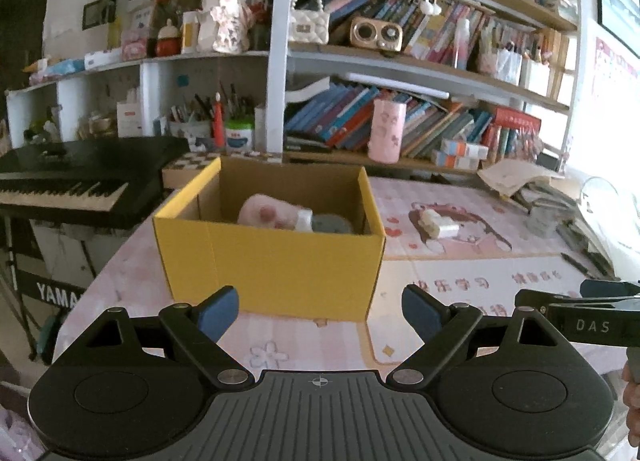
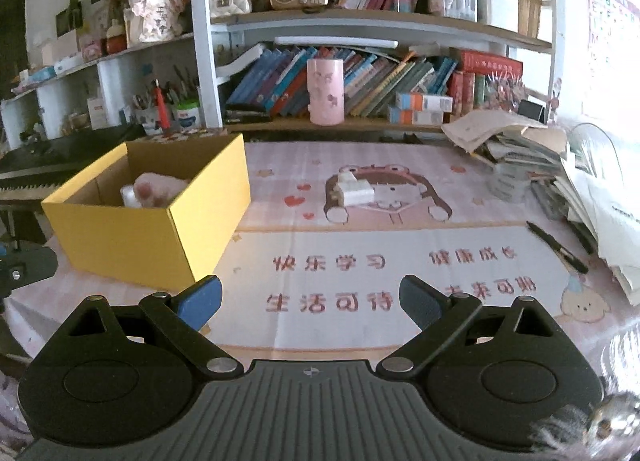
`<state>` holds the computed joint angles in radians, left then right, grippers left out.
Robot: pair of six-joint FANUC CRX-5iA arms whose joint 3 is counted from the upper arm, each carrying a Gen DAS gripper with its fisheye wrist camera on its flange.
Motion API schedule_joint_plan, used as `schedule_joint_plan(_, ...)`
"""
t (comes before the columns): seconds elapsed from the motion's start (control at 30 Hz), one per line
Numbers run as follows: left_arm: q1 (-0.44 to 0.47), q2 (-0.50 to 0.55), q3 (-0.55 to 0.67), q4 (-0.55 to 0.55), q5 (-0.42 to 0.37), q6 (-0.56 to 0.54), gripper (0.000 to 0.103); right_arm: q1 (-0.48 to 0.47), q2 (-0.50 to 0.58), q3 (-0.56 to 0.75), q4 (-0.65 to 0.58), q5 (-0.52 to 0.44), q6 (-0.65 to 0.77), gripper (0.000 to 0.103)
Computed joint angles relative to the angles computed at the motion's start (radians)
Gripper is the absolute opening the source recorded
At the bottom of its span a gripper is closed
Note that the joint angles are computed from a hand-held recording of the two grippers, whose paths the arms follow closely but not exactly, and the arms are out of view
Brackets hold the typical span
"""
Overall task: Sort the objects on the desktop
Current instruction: 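Move both open tools back toward the small white box on the table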
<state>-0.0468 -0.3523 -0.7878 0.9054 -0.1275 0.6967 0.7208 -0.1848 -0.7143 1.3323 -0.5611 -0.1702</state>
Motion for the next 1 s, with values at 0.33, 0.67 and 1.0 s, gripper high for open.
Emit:
schedule_joint_plan(0.33, -0.024, -0.002, -0.013, 0.030, -0.022, -0.048, 0.091, 0.038, -0.025, -0.017, -0.042, -0.061, 0.003, 0.095)
schedule_joint_plan(0.67, -0.144, 0.046, -0.024, 0.295, 0.000, -0.290, 0.091, 0.072, -0.052, -0.031, -0.098, -0.169, 0.001, 0.095)
schedule_joint_plan(1.0, -0.248, 0.107, 0.006, 0.489, 0.022, -0.476, 0.091, 0.056, -0.058, -0.038, -0.119, -0.224, -0.032, 0.095)
